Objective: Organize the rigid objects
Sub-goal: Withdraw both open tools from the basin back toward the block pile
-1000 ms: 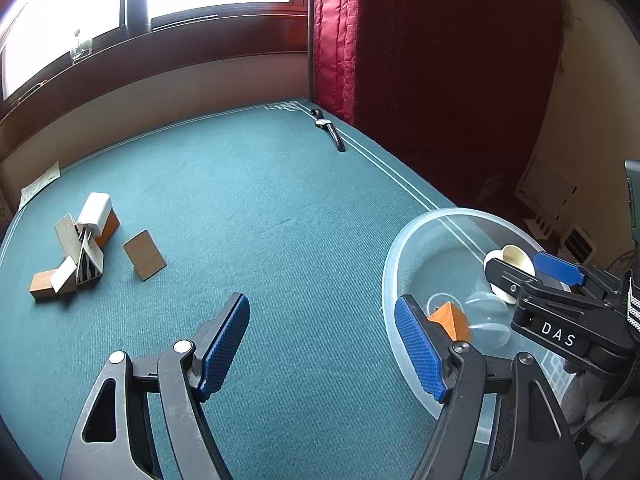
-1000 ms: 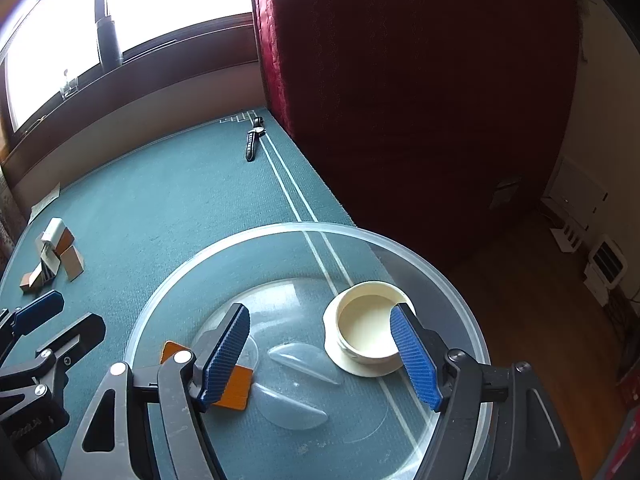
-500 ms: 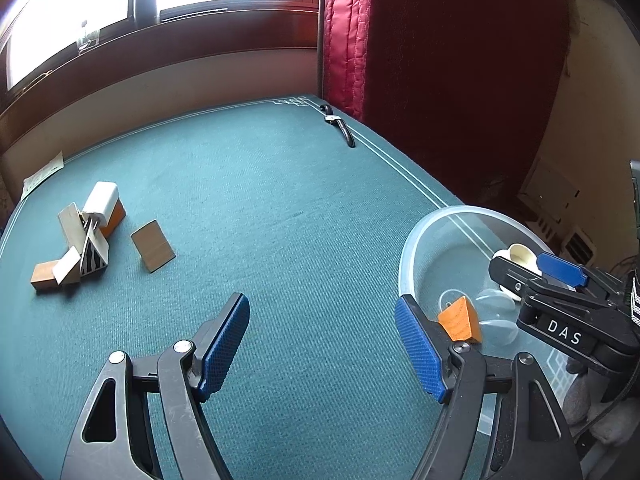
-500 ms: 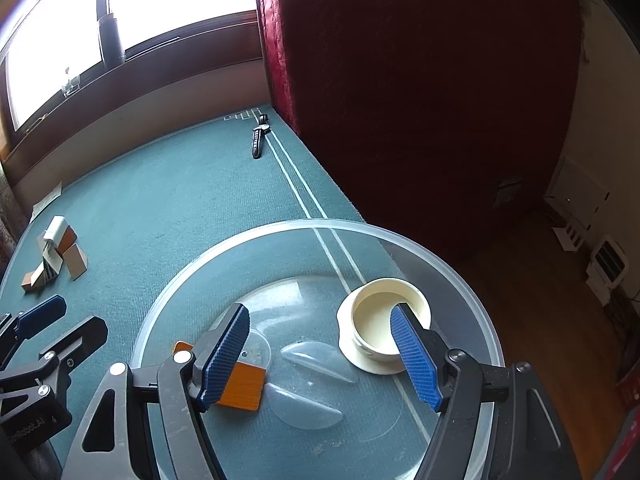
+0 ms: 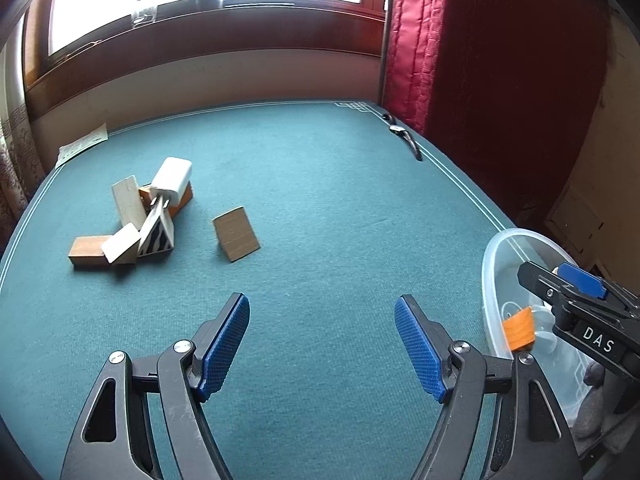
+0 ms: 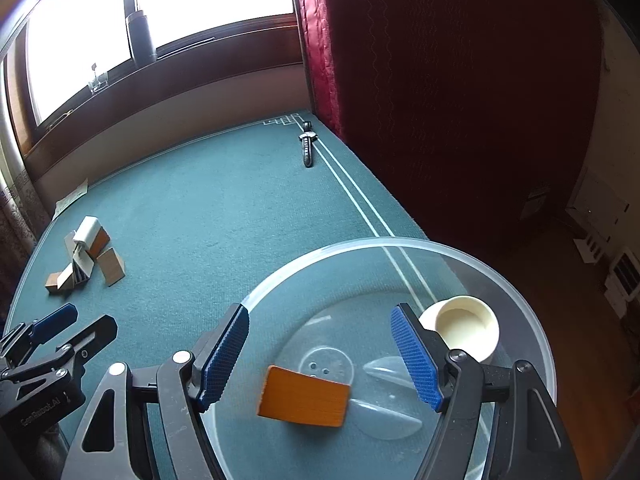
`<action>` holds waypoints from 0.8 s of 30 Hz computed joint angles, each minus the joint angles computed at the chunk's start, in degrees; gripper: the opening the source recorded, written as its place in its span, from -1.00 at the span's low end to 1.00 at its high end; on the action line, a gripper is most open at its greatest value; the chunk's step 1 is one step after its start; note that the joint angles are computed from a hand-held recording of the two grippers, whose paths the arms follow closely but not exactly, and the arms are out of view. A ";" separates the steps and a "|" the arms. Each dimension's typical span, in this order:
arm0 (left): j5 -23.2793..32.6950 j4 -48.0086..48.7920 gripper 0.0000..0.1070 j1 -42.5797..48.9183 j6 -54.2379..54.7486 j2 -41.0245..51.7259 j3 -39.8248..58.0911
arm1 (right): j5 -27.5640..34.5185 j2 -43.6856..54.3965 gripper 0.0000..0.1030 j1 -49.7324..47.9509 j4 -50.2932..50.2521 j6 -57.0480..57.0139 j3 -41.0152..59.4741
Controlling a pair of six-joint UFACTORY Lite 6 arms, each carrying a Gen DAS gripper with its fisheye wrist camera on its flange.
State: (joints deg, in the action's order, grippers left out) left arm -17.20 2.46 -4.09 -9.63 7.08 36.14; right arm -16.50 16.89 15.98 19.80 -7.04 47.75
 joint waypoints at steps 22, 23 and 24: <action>-1.04 22.11 0.42 26.44 -10.91 5.83 4.45 | 3.17 8.84 0.51 15.26 7.91 -3.79 11.33; -1.05 22.32 0.42 26.92 -10.80 6.30 5.07 | 3.37 9.41 0.51 15.81 8.08 -3.93 11.85; -0.98 22.71 0.42 27.38 -10.93 6.82 5.73 | 3.56 9.98 0.51 16.34 8.55 -4.36 12.43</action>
State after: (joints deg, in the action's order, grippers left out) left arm -18.18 25.17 23.29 -20.56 13.91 41.87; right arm -12.94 26.87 32.32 28.35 -11.40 60.18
